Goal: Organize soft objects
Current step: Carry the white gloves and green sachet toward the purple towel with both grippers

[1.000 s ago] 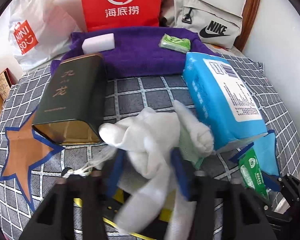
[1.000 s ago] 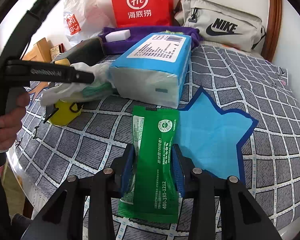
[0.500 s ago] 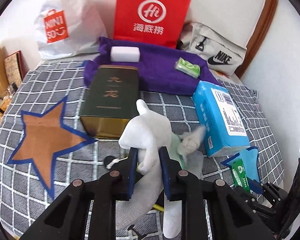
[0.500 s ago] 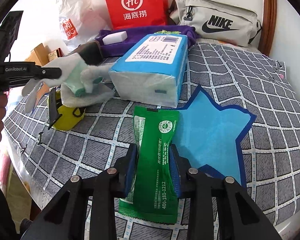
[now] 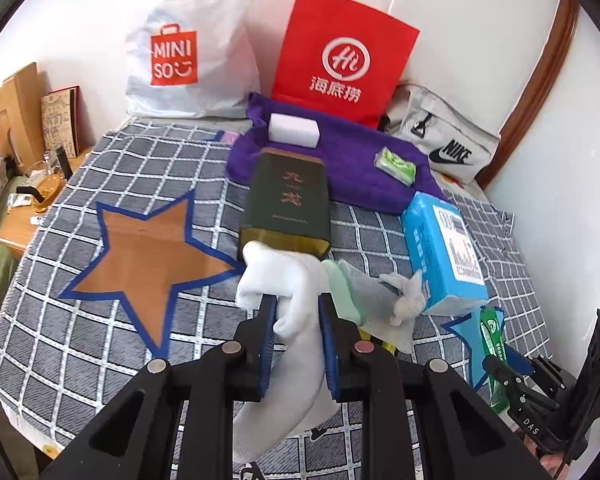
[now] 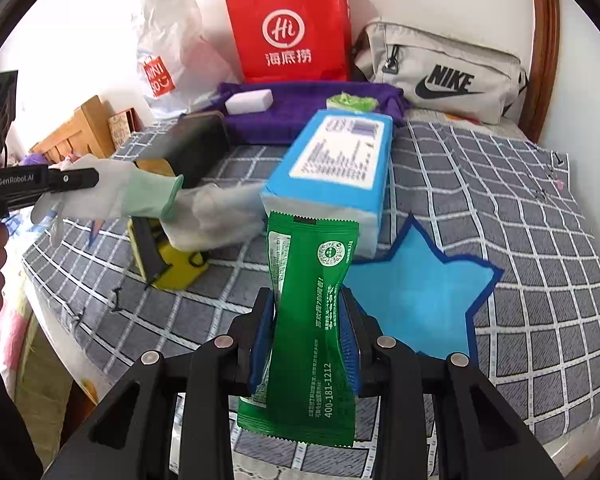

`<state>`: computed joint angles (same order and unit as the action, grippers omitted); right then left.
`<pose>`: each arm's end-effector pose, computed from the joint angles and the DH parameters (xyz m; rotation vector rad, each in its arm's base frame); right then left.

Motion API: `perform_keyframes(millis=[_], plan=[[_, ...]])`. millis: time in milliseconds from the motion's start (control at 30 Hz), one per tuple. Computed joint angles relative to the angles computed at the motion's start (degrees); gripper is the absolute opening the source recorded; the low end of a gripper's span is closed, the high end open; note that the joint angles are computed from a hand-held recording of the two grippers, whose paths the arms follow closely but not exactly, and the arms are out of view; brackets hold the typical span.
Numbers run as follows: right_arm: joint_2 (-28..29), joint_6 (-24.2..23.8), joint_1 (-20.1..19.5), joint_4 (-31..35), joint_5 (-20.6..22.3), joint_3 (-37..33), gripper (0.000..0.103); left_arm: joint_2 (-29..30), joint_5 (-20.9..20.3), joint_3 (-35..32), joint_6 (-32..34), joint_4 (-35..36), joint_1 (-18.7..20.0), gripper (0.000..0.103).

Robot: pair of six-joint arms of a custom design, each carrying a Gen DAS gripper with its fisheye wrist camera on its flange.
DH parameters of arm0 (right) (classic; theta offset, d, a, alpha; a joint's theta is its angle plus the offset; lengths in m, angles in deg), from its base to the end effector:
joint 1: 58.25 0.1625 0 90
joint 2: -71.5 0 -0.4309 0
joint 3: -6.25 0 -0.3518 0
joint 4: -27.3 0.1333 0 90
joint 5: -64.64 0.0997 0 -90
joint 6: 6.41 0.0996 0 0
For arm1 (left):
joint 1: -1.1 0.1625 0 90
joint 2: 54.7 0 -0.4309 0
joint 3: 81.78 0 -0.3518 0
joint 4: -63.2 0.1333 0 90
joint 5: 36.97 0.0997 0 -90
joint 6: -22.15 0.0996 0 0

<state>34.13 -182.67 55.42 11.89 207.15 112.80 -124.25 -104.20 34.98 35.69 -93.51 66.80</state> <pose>0.2195 -0.3655 -0.0126 0.0313 -2.2445 0.9633 -0.0550 -0.5393 0.2548 0.7967 2.6160 -0.5191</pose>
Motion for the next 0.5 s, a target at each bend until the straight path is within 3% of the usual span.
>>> perform_keyframes(millis=[500], plan=[[-2.83, 1.06, 1.45, 5.28, 1.07, -4.19, 0.032, -0.68, -3.01, -3.78, 1.38, 1.19, -1.37, 0.015]])
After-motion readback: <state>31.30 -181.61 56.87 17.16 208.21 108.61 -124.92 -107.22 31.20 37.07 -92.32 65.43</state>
